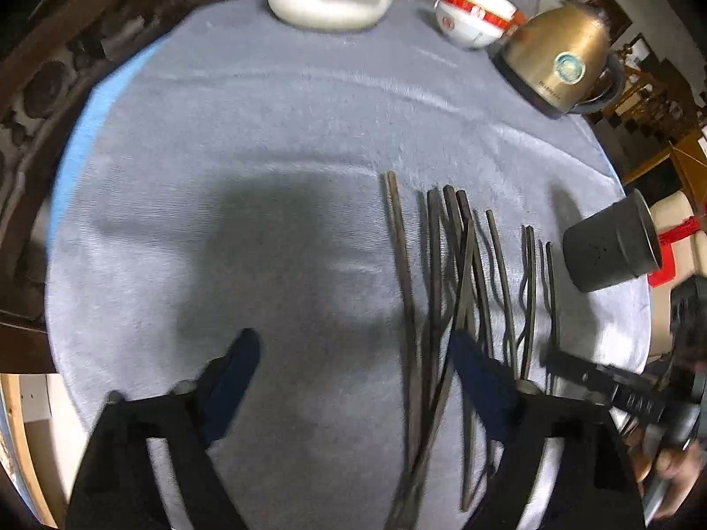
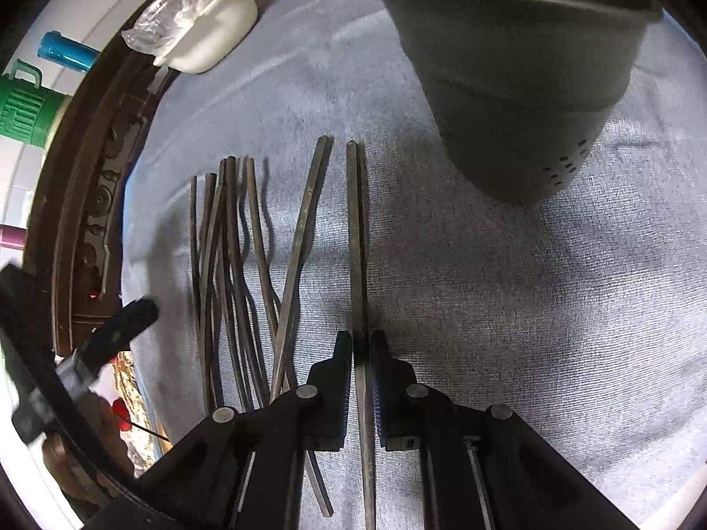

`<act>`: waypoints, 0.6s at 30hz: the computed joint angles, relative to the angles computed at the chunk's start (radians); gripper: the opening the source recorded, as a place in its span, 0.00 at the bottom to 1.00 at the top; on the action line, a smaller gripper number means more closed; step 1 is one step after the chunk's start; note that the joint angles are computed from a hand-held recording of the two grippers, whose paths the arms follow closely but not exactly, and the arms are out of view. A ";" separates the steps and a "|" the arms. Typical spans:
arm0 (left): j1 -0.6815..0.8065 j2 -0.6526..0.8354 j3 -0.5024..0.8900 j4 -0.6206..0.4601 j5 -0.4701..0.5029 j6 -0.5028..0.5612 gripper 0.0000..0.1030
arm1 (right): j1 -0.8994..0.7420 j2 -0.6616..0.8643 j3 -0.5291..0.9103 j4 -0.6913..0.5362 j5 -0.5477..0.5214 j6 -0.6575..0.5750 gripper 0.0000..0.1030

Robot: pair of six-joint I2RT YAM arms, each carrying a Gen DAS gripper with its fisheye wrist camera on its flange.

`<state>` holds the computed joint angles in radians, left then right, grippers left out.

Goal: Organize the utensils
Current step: 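Grasp one dark chopstick with the right tool while the left tool grasps another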

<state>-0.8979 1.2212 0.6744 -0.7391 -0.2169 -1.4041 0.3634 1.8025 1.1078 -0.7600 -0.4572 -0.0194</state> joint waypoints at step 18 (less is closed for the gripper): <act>0.223 0.242 0.159 -0.016 0.273 0.229 0.08 | -0.076 0.020 -0.005 -0.005 -0.089 -0.080 0.11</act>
